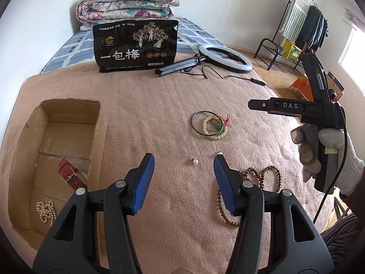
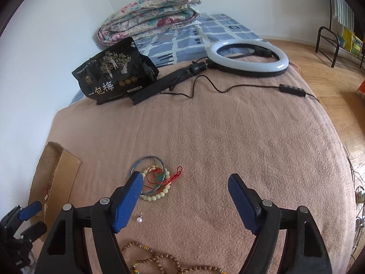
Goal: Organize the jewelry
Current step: 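Grasp a pearl earring with the left tool while the right tool grasps the red-string jade pendant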
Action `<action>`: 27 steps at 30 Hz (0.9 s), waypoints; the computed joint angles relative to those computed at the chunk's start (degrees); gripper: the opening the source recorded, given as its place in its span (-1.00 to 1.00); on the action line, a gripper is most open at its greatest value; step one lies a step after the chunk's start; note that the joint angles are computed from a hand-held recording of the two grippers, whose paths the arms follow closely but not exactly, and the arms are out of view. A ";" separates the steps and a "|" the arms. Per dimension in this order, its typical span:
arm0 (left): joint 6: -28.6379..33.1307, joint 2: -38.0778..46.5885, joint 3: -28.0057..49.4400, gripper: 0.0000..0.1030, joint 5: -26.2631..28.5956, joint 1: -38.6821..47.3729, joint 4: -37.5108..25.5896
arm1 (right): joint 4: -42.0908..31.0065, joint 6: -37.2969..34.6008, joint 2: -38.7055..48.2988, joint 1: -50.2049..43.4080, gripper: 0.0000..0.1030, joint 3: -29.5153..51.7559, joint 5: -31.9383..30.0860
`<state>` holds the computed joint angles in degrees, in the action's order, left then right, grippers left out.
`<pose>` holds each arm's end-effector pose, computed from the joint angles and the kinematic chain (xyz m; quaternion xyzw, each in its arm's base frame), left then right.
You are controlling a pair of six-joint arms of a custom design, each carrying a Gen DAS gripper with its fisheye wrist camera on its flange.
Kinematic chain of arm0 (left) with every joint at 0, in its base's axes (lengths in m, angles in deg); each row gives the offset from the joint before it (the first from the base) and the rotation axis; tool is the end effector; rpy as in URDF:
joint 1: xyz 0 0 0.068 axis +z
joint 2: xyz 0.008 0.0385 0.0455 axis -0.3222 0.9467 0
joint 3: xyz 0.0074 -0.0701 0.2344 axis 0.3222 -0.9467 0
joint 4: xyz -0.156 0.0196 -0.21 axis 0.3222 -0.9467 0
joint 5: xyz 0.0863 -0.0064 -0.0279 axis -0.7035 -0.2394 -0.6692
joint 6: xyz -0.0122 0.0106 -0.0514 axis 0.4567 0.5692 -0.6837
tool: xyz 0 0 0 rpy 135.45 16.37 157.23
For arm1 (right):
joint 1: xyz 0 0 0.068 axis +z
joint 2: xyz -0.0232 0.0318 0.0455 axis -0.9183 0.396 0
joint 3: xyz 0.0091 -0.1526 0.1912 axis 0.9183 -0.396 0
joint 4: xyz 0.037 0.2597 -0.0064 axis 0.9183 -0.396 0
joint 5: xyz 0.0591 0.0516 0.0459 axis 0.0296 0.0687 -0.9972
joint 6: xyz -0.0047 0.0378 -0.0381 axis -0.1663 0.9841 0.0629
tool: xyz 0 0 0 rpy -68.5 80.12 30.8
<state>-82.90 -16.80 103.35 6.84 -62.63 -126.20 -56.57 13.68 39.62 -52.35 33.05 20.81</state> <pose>0.1898 -0.1683 0.2291 -0.0048 0.9426 -0.1019 0.3178 0.3313 0.0924 0.2194 -0.0909 0.9541 0.1482 0.2440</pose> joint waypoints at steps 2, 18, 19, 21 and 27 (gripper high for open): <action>0.59 2.49 -0.14 0.07 1.32 0.22 2.23 | -0.17 0.47 2.51 -0.69 0.36 0.87 -1.57; 4.01 18.94 0.70 -0.19 8.30 3.50 13.32 | 1.40 7.40 17.94 -2.63 -0.29 7.94 -10.91; 4.31 19.43 0.75 -0.19 8.27 3.63 13.71 | 1.51 7.49 18.20 -2.62 -0.32 8.18 -11.03; 4.79 20.30 0.90 -0.19 8.39 3.79 14.31 | 1.52 7.36 18.64 -2.29 -0.35 8.78 -10.82; 6.41 23.95 2.53 -0.43 7.93 3.52 15.17 | 1.34 6.66 19.28 -1.07 -0.47 9.78 -9.47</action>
